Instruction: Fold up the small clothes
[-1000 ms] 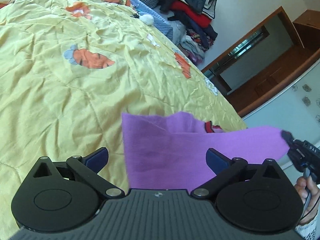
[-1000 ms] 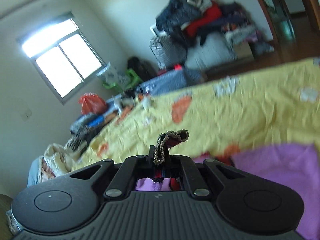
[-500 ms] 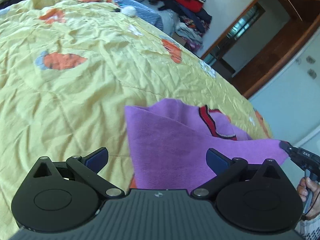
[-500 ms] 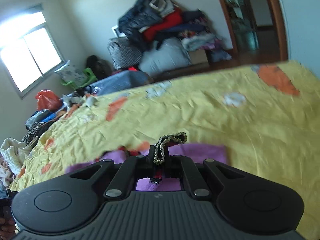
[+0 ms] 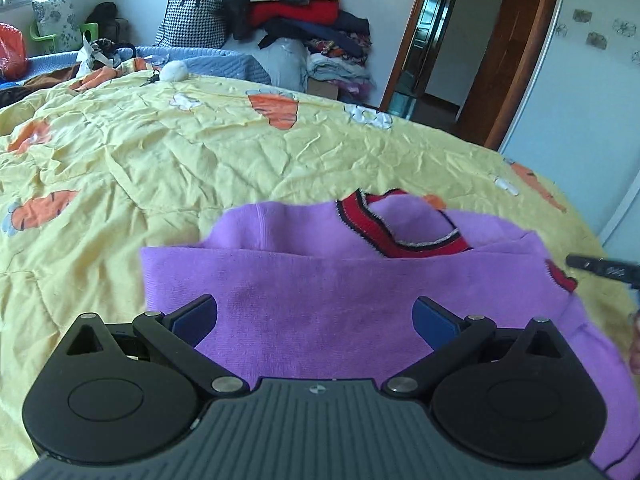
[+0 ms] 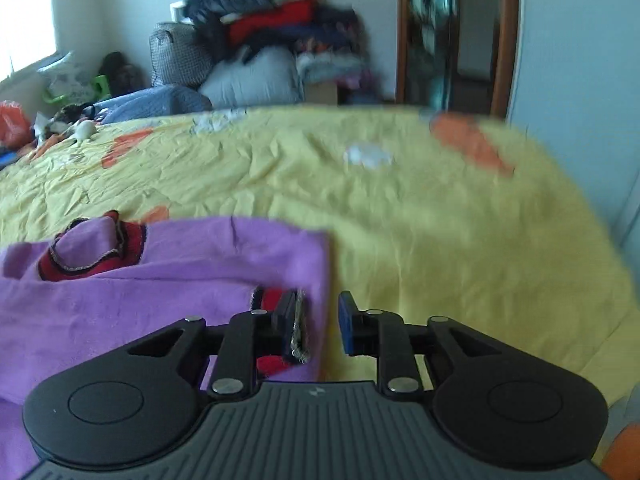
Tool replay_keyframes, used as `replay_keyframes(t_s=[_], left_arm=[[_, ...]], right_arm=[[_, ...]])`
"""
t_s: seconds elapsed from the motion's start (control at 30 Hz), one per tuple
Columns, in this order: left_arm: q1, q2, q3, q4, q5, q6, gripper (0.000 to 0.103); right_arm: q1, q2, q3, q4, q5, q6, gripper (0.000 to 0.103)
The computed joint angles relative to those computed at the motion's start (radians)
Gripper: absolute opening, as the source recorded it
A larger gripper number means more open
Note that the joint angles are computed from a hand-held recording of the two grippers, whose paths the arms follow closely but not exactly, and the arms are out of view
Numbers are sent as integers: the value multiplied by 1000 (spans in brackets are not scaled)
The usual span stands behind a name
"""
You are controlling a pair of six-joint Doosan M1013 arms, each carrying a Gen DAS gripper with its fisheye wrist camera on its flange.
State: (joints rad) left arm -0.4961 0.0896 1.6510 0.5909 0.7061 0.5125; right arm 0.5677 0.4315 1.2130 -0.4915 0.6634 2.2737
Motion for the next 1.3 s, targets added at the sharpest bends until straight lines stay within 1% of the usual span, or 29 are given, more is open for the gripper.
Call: replay_keyframes(t_s=[0.03, 0.07, 0.1, 0.13, 0.2, 0.23, 0.27, 0.33, 0.37, 0.4, 0.43, 0.47, 0.5, 0.53, 0.6, 0.67, 0.7, 0.8, 0.87, 0.9, 0.93, 0.97, 1.0, 1.03, 1.1, 1.13, 1.2, 1.23, 1.3], left_arm=[[1, 4, 2, 16, 2, -14, 103], [2, 11, 0, 29, 11, -21, 103], [4, 20, -4, 32, 31, -24, 103], [9, 31, -12, 23, 60, -18, 103], [16, 59, -33, 6, 146, -11, 103], [10, 61, -26, 53, 165, -36, 103], [4, 61, -20, 93, 190, -46, 103], [15, 48, 1, 89, 179, -90, 103], [15, 45, 3, 98, 191, -95, 103], [14, 41, 8, 105, 193, -100, 103], [13, 40, 7, 102, 200, -91, 103], [16, 37, 2, 85, 208, -83, 103], [17, 34, -2, 74, 214, -92, 103], [14, 29, -3, 83, 214, -113, 102], [-2, 21, -4, 152, 195, -144, 103], [-10, 27, -19, 186, 144, -130, 103], [-5, 35, -33, 172, 107, -98, 103], [32, 89, -96, 21, -17, 78, 103], [63, 139, -149, -149, -54, 257, 103], [73, 168, -178, -209, -34, 304, 103], [76, 198, -199, -217, 3, 299, 101], [73, 211, -208, -173, 15, 289, 103], [58, 232, -227, -77, 77, 267, 103], [51, 235, -221, -15, 87, 242, 103], [55, 230, -207, 17, 85, 173, 103], [55, 226, -197, 33, 82, 153, 103], [55, 223, -190, 57, 94, 127, 103], [59, 222, -192, 66, 105, 106, 103], [62, 226, -204, 64, 127, 108, 103]], right_arm=[[1, -5, 8, 29, -41, -40, 24], [0, -1, 0, 110, -65, -128, 24], [3, 9, -16, 175, -69, -208, 24], [8, 26, -40, 234, -56, -293, 24], [20, 74, -105, 301, 26, -420, 22], [28, 95, -129, 275, 65, -427, 22], [32, 97, -125, 230, 51, -412, 22], [33, 100, -128, 123, 75, -317, 23], [27, 99, -126, 77, 88, -263, 27], [13, 89, -105, 85, 65, -244, 32], [-5, 78, -83, 144, 30, -259, 34], [-16, 71, -83, 202, 35, -297, 34], [-14, 73, -99, 207, 61, -300, 35], [-12, 70, -104, 207, 65, -299, 36], [-18, 57, -93, 270, 5, -345, 38], [-23, 76, -131, 313, 12, -394, 49], [-23, 90, -153, 320, 20, -424, 49], [-18, 155, -252, 301, 68, -493, 49], [-31, 202, -331, 413, 111, -557, 49], [-38, 228, -377, 476, 150, -590, 48], [-43, 262, -435, 522, 215, -610, 48], [-44, 284, -467, 532, 256, -611, 47], [-38, 288, -469, 490, 243, -619, 47], [-27, 294, -477, 417, 246, -623, 47], [-9, 293, -464, 231, 239, -542, 61], [-13, 287, -445, 193, 223, -504, 75], [-39, 268, -406, 249, 204, -419, 85], [-47, 261, -393, 240, 203, -396, 100], [-46, 235, -331, 167, 152, -348, 102]])
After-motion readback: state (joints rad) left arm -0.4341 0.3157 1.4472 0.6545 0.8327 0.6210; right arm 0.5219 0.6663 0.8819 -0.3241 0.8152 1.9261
